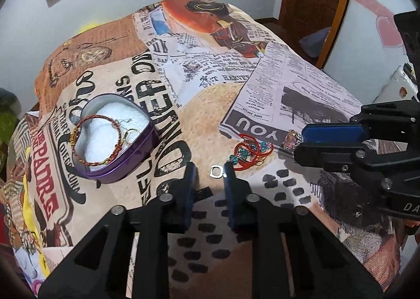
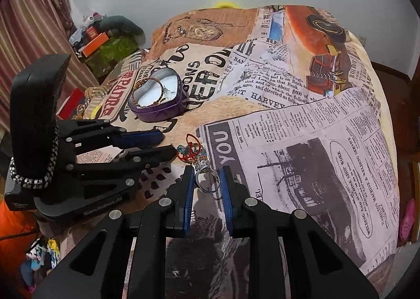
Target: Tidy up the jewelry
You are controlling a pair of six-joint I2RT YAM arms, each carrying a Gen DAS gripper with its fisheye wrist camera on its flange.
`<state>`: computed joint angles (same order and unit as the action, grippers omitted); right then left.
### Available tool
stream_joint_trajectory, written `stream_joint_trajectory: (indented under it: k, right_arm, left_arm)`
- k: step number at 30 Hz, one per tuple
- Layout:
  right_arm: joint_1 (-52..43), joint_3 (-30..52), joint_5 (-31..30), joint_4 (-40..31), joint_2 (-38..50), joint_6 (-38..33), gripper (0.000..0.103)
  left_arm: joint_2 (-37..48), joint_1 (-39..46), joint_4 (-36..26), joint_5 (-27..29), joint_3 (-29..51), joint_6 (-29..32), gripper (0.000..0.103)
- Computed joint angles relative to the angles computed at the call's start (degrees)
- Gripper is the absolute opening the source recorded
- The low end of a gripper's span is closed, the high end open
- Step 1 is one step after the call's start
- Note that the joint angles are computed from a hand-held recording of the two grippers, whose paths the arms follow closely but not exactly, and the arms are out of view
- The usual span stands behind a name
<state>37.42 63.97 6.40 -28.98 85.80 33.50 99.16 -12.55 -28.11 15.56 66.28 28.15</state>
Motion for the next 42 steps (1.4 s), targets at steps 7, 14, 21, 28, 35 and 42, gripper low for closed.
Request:
stream_joint_trajectory:
  k: [7, 14, 21, 28, 35, 42]
  right_arm:
    - [0.2, 0.8, 0.2, -0.3, 0.5, 0.2, 0.018]
    - [1.6, 3.7, 2.6, -2.2, 0.7, -0.1, 0.018]
    - [2.5, 8.2, 4.8, -3.6, 2.4, -0.8, 0.018]
    - [3.2, 13.6, 6.3, -4.2, 5.5, -1.8, 0.018]
    - [3.6, 19.0, 7.7, -4.5, 8.8, -3.4, 0.018]
    - [2.9, 18.8, 6.2, -3.8, 10.3, -3.9, 0.018]
  left_arm:
    - [0.0, 0.3, 0.5, 1.6, -0.6, 0.4, 0.008]
    - [-1.3, 2.7, 0.2, 3.8, -0.9, -2.0, 0.008]
    - [-4.4, 6.5, -0.2, 6.8, -1.2, -2.2, 0.008]
    - [-6.9, 10.7, -0.7, 10.6, 0.4, -2.1, 0.008]
    - [-7.4, 13.9, -0.3, 13.6, 2.1, -2.8, 0.008]
    - [-5.1, 17.3, -0.9, 15.8, 4.1, -2.7, 0.008]
